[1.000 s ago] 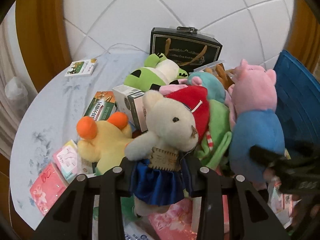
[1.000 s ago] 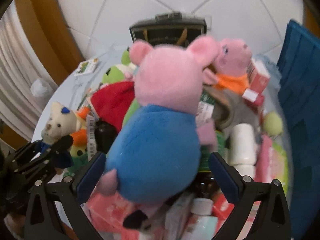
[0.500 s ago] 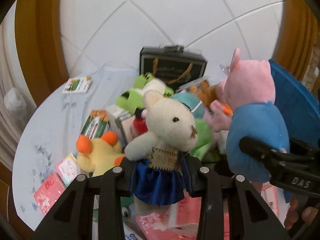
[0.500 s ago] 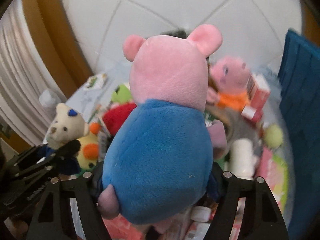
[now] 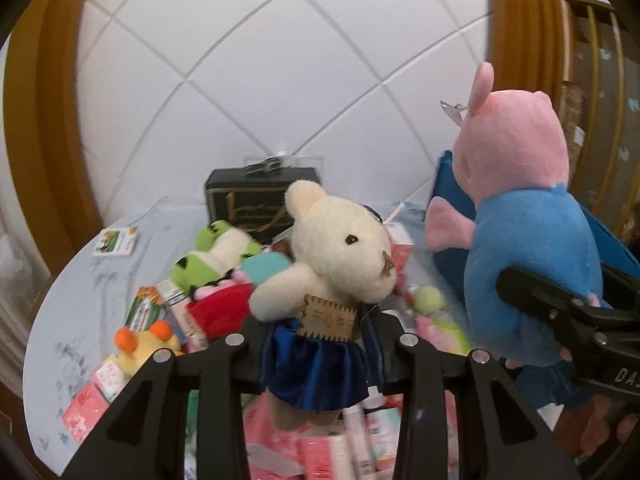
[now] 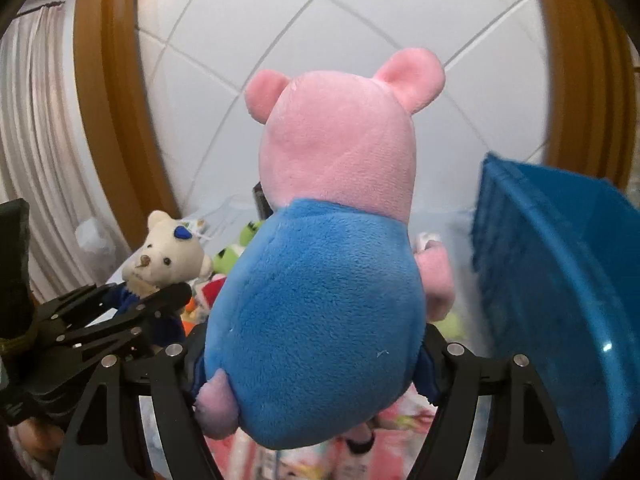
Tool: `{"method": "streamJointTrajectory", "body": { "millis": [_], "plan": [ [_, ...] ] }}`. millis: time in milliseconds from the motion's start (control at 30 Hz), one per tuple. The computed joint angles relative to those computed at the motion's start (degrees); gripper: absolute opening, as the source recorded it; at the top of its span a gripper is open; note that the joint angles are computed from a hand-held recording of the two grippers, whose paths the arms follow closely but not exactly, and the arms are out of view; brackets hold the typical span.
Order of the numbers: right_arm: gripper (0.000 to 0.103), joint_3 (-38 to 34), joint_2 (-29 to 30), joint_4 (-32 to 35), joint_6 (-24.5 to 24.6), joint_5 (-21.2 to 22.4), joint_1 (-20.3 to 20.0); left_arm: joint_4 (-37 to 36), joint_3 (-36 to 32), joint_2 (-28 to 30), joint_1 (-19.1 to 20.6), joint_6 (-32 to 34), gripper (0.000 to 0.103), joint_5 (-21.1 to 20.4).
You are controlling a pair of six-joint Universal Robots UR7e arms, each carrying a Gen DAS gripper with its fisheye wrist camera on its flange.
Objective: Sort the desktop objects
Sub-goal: 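Carry the teddy bear into the blue crate with the left tool while the right drops the pig plush in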
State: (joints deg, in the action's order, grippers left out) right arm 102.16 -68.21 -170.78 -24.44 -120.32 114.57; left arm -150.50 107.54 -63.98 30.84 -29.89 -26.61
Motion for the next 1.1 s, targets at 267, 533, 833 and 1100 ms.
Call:
{"method": "streamJointTrajectory", "body": {
  "millis": [267,533,833,1100],
  "plan": [
    [0.076,4.64,-9.18,-2.1,-1.6,-1.58,-0.43,-2.68,-5.95,6.47,-2.94,5.24,0.036,-2.37],
    [0.077,6.57,-17.84,-4.49,-4.38,-2.39,-2.41,-4.54,-14.89,15.21,-4.91,10.89,0.036,-6.28],
    [0.077,5.42,-24.39,-5.92,-8.92,-3.99,-8.06,-2.97,-29.16,26.78,-6.35,16.17,0.036,-11.45],
    [0.077,3.4,-28.93,-3.16,-12.38,-1.12,-17.73,5.42,-45.9,38.73,-7.48,16.66,0.036,-13.87]
  ]
}}
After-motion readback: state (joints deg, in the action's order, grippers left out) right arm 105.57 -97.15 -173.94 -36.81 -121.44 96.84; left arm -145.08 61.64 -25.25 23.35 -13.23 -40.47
